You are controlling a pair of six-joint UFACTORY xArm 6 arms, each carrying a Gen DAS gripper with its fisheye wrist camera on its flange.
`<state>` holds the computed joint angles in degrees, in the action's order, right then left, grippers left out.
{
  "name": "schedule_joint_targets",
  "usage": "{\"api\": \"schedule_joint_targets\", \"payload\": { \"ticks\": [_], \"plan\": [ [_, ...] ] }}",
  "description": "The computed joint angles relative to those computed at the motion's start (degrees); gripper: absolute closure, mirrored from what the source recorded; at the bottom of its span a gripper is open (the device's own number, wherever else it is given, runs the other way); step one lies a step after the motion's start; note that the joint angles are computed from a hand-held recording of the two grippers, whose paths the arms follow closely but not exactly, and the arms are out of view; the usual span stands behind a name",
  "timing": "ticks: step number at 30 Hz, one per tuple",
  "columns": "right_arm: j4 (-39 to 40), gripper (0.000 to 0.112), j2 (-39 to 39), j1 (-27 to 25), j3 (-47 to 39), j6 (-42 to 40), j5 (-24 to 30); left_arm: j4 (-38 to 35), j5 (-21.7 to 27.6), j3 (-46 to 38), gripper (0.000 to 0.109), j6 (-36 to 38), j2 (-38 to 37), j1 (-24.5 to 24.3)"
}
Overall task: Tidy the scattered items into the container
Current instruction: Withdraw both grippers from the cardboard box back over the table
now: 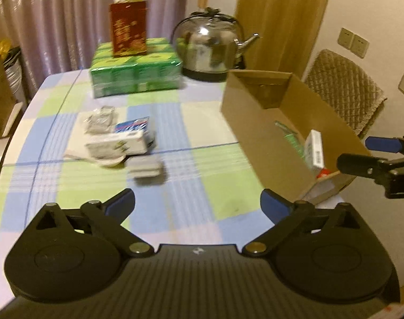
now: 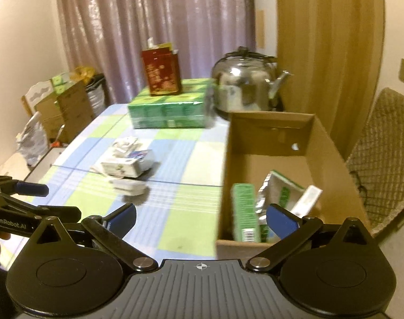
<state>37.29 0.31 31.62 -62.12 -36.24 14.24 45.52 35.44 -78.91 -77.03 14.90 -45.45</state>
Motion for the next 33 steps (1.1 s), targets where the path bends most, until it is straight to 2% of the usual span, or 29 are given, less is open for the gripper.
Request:
{"api": "schedule_joint_targets", "payload": {
  "ticks": [7,12,17,26,33],
  "plan": [
    [-0.2,0.011,-0.2,3.6,0.7,0.3,0.4,3.3,1.2,10.7,0.007,-7.0,-8.1,0.3],
    [2.6,0.011,0.0,6.0,1.0,-3.3,-0.4,4.7,2.9,17.3,0.007,-11.3,-13.3,0.5],
    [2.6,0.011,1.3,7.8,0.4,-4.7,-0.2,4.5,2.4,22.5,0.007,-14.4,-17.0,1.4],
    [2.4,0.011,4.5,9.7,-1.6,-5.4,-0.4,4.2,1.5,25.3,0.007,-14.8,-18.2,2.9],
    [1.2,0.011,9.8,9.7,-6.6,-4.9,1.4,3.6,0.1,25.7,0.007,-13.1,-17.3,4.8]
  ]
}}
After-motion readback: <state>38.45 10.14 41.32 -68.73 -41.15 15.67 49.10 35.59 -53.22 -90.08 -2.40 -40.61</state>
